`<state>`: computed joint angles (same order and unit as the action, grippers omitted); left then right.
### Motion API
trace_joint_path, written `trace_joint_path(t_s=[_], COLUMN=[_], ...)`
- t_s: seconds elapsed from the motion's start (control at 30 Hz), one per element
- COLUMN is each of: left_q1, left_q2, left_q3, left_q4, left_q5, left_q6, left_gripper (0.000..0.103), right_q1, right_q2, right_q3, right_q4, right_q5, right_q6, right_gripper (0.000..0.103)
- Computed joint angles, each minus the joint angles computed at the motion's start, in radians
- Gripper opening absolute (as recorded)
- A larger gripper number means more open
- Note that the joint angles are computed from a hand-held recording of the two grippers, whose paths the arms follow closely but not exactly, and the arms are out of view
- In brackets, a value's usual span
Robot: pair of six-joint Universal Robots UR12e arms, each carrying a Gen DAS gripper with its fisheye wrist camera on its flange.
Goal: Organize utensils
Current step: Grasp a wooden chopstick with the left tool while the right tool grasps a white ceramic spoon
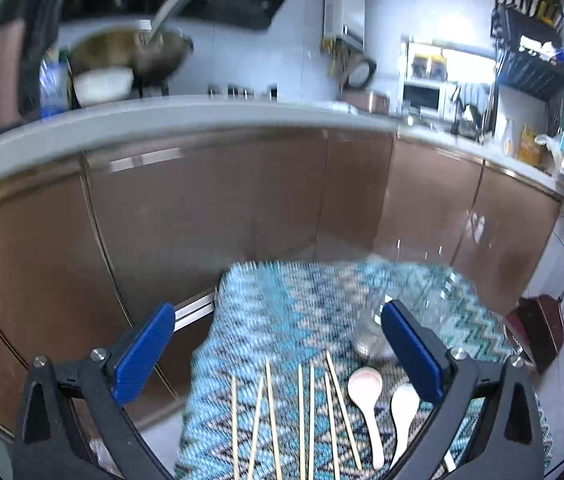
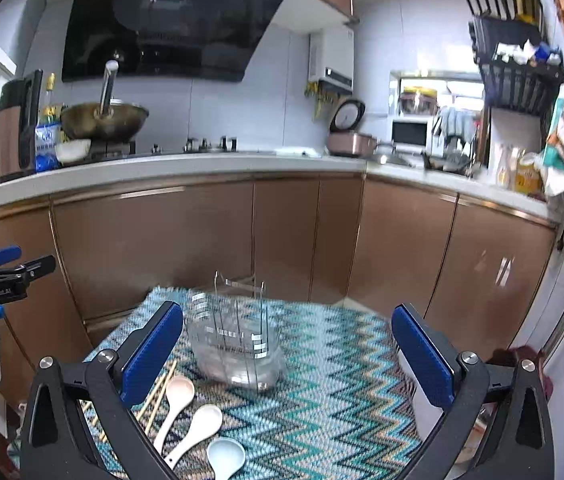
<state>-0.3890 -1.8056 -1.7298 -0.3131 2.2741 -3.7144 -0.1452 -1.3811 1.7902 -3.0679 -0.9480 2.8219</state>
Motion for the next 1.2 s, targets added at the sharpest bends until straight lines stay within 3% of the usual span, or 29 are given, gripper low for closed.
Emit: trace_joint_path(t_s=[0.17, 0.3, 0.33, 0.43, 0.53, 0.7, 0.87, 1.2], left_q1=[0.046, 0.094, 0.112, 0.168, 0.217, 0.251, 0.266, 0.28], left_q2=[-0.002, -0.018, -0.023, -0.042, -0.064, -0.095, -0.132, -0.163], left_q3=[0.008, 0.031, 0.038, 0.053, 0.058, 0.08, 0.123, 0.151], left_q4=[-0.145, -0.252, -0.279, -0.343, -0.38, -0.431, -0.503, -0.567], left_q5=[-0.145, -0.281, -0.334, -0.502, -0.631, -0.706, -0.717, -0.717], left_q6=[-0.051, -0.043, -0.046, -0.05, -0.063, -0.058, -0.036, -0.029], left_gripper=[0.103, 0.101, 0.094, 0.06, 0.05, 0.033, 0.02, 0.011], right_q1=[0.003, 0.014, 0.017, 0.028, 0.043, 0.063, 0.079, 0.103], right_q2=[0.035, 0.076, 0.088, 0.133, 0.176, 0.229, 0.275, 0.331], right_q3=[-0.033, -0.075, -0.088, -0.143, -0.195, -0.258, -0.316, -0.402], right_q4=[0.201, 0.403, 0.456, 0.674, 0.848, 1.004, 1.103, 1.251], right_q5=[0.032, 0.061, 0.07, 0.108, 0.11, 0.101, 0.073, 0.054], right_q6=[-0.078, -0.161, -0.184, -0.272, -0.352, -0.432, -0.487, -0.605], right_gripper=[0.091, 0.072, 0.065, 0.046, 0.037, 0.033, 0.029, 0.024])
